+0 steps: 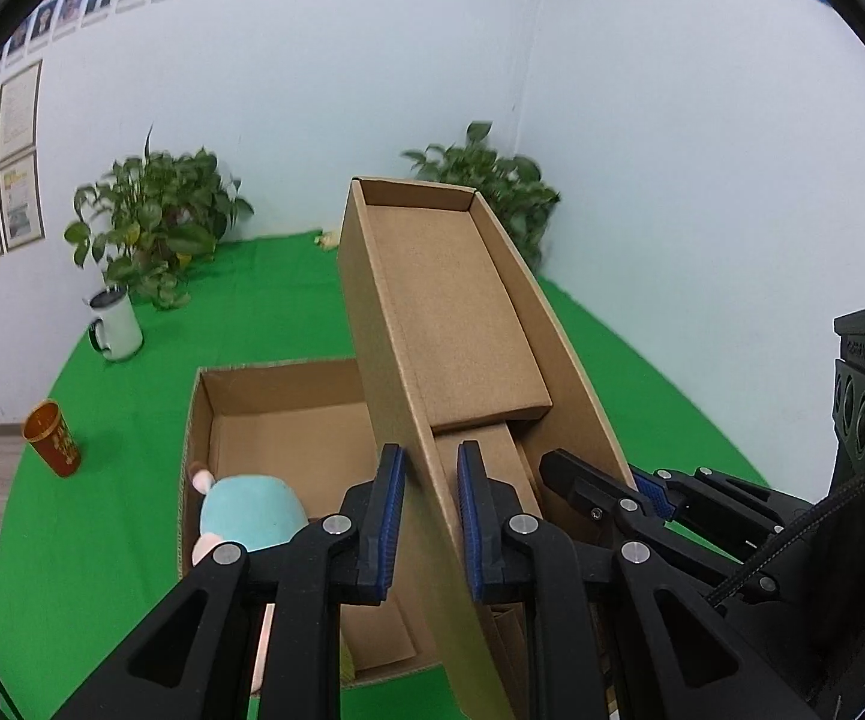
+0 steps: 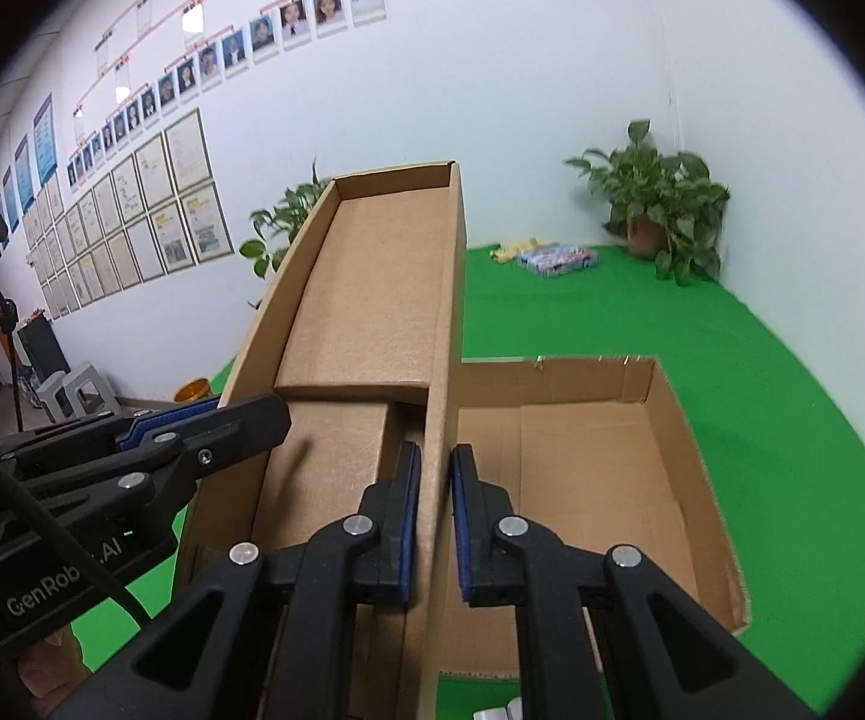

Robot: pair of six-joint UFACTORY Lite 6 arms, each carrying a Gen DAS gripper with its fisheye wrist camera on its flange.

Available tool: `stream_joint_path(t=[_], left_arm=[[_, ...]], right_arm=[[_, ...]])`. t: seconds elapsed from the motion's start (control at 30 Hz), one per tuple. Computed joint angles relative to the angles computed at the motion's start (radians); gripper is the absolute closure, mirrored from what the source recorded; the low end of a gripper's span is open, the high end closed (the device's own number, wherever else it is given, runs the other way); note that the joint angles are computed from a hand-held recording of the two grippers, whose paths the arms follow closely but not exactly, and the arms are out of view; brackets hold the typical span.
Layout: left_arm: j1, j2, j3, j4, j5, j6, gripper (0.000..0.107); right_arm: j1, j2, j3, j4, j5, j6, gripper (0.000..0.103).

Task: Organize objects
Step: 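Carry the narrow box over the large box and lower it inside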

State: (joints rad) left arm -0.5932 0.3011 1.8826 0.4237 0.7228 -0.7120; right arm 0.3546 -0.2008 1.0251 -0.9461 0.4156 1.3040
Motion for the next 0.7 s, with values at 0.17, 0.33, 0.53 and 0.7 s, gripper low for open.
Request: stream_joint_path(t=[0.17, 0.33, 0.53, 0.7], left_arm=[[0.07, 0.097, -0.007, -0.071, -0.051, 0.06, 0.092], [0.109, 0.166, -0.082, -0.053, -0.108, 0.029, 0.093], [0.175, 0.284, -0.108, -0.046, -0.159, 0.038, 0.095], [0.219, 0.403, -0.073, -0.095, -0.188, 0.099, 0.096]], right_arm=[[-0.073, 0.13, 0.014, 0.022, -0.124, -0.007, 0.094], [-0.099, 0.263, 0.03, -0.073, -0.213, 0.106, 0.094], [-0.118, 0.412, 0.06, -0.253, -0.292, 0.316, 0.094], [-0.125, 0.488, 0.094, -0.188, -0.298, 0.262, 0.094]])
